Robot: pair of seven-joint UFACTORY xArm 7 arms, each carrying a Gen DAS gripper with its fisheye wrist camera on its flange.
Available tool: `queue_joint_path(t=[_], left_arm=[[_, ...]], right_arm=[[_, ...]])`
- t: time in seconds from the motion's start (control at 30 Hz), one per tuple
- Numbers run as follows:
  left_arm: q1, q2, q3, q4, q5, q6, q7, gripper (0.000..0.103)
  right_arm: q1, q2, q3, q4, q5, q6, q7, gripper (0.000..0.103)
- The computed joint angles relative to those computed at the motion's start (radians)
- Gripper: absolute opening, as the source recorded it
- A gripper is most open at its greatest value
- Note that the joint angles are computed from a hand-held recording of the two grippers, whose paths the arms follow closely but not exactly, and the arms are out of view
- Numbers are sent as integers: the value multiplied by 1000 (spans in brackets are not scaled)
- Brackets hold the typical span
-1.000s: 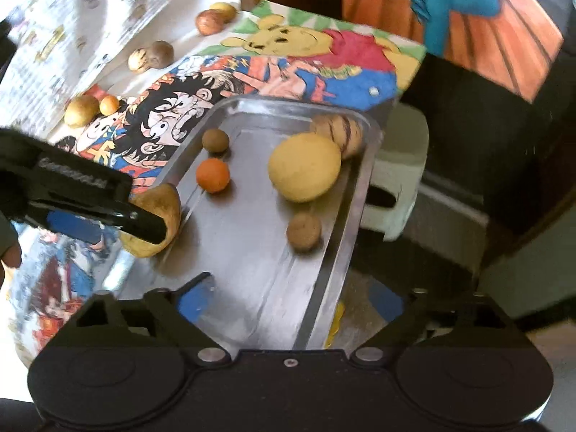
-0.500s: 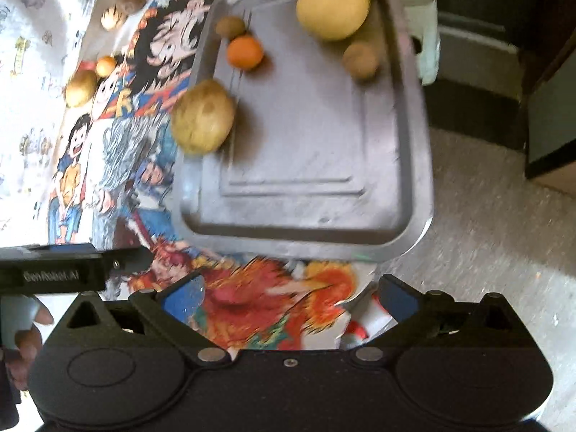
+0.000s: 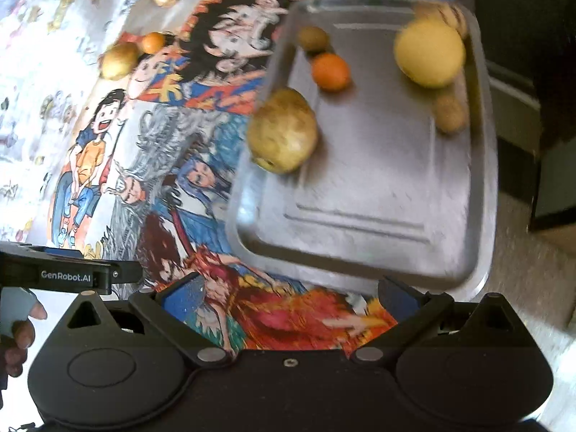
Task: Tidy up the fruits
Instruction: 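Withdraw both open tools from the tray back toward the remaining fruits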
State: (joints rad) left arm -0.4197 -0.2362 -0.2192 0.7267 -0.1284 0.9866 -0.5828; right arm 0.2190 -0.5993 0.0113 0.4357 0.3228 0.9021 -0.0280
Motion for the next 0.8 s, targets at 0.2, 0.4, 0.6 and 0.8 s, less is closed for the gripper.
queue_joint_path(t=[0.2,0.4,0.6,0.8], left_arm=[[32,-41,26,-41,16,6,15,102],[78,-56,59,-59,30,-6,77,102],[147,-84,51,-89,166,-135,85,102],[199,-87,-5,-116,406,-316,22,102]], right_arm=[[32,24,29,21,-5,-80,-4,102],[74,30,64,5,-39,-209,-24,102],[107,59,70,-20,-77,-392,-57,102],[96,161,86,6,-234,-558,-164,102]])
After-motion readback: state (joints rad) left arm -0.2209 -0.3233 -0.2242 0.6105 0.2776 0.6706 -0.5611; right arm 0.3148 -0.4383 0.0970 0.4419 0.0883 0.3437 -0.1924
